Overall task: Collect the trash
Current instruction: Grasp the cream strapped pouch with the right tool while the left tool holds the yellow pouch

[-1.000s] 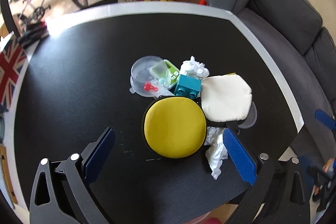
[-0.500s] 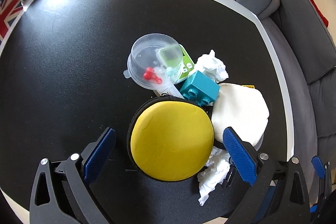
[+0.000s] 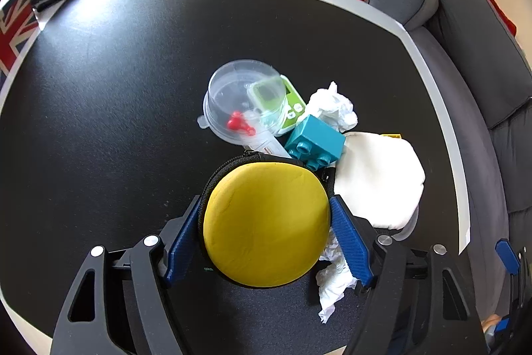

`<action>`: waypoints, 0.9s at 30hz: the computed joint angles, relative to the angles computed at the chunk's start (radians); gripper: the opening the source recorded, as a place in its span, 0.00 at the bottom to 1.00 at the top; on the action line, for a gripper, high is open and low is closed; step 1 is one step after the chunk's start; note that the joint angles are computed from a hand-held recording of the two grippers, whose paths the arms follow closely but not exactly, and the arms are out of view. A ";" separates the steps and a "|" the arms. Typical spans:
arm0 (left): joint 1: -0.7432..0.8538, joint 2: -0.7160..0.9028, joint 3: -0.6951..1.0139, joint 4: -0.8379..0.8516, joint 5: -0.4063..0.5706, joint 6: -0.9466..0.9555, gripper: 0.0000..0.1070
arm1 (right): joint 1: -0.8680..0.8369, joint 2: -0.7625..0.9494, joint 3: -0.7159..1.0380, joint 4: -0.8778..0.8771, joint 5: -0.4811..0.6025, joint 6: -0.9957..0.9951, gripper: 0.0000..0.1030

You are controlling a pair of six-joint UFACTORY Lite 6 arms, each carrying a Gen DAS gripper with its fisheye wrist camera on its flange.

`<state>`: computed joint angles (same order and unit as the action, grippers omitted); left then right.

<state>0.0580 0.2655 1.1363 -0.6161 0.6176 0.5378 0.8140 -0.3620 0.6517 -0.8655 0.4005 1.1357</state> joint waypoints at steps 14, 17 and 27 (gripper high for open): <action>0.025 -0.260 -0.102 0.005 -0.018 0.114 0.67 | -0.113 0.185 0.183 0.258 -0.054 -0.259 0.97; 0.054 -0.315 -0.119 -0.006 0.003 0.153 0.67 | -0.159 0.274 0.280 0.411 -0.048 -0.412 0.97; 0.120 -0.411 -0.190 -0.065 0.022 0.275 0.67 | -0.306 0.618 0.638 1.057 0.063 -1.002 0.97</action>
<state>0.1782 -0.1456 0.9460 -0.6807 0.6400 0.8126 0.5082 0.2556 1.2899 0.1910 0.4639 0.1340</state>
